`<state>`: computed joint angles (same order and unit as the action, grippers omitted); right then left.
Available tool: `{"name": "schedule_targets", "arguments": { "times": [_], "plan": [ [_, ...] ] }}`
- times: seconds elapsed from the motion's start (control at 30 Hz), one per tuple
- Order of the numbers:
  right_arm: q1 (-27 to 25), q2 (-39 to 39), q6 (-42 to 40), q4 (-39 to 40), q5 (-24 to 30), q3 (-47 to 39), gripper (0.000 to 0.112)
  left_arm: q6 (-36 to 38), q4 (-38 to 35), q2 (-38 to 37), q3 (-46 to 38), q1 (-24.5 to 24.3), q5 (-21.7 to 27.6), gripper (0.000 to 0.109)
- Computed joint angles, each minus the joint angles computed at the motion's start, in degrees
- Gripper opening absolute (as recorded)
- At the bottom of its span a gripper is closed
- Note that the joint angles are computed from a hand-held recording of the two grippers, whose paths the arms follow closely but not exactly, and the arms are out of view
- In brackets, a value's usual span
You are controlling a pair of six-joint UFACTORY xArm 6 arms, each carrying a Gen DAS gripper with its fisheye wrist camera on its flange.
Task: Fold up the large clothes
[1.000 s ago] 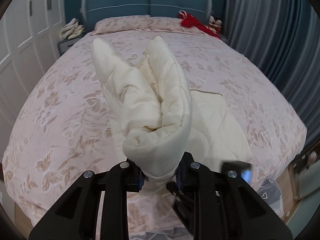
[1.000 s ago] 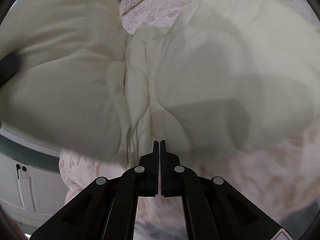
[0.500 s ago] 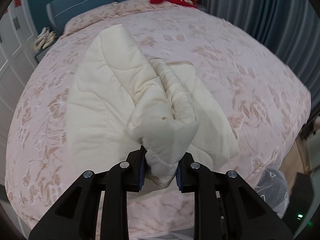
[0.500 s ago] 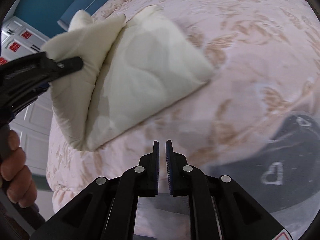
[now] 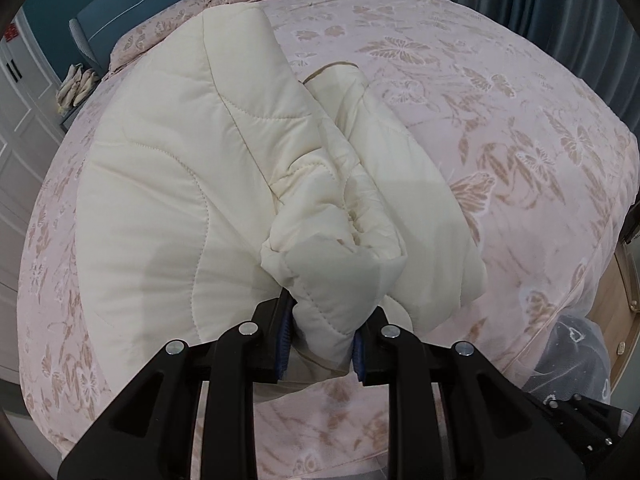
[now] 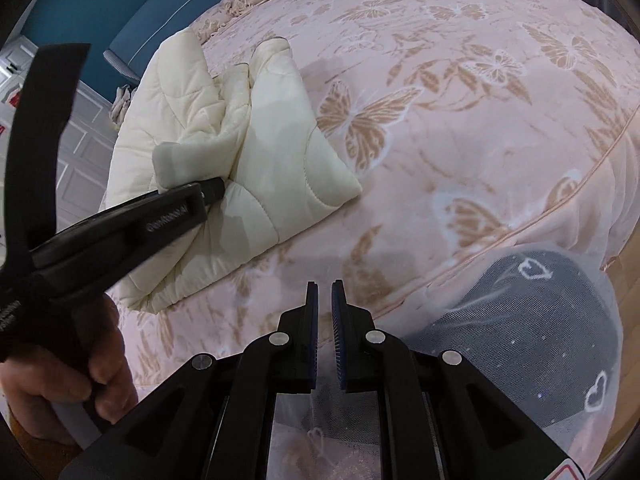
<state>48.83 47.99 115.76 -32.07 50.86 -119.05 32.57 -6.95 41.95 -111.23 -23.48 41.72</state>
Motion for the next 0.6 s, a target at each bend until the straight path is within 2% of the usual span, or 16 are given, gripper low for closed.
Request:
{"name": "schedule_targets", "arguments": {
  "times": [0.27, 0.33, 0.4, 0.57, 0.6],
  "plan": [
    [0.8, 1.5, -2.7, 2.1, 2.3, -2.7, 0.010, -1.6, 2.5, -1.5, 2.7, -0.6, -2.9, 0.023],
    [1.1, 1.7, -3.1, 2.2, 3.3, -3.4, 0.010, -1.0, 1.4, -3.0, 3.7, -0.4, -3.0, 0.030],
    [1.4, 1.6, -3.4, 2.0, 4.8, -4.1, 0.010, 0.1, -1.4, -4.1, 3.6, 0.1, -1.5, 0.044],
    [1.7, -0.2, -4.3, 0.4, 9.3, -4.6, 0.012, 7.2, -11.8, -9.9, 5.7, 2.2, 1.2, 0.057],
    [1.7, -0.6, -4.7, 0.1, 10.0, -4.8, 0.017, 7.8, -12.9, -11.1, 6.2, 2.8, 0.7, 0.066]
  ]
}}
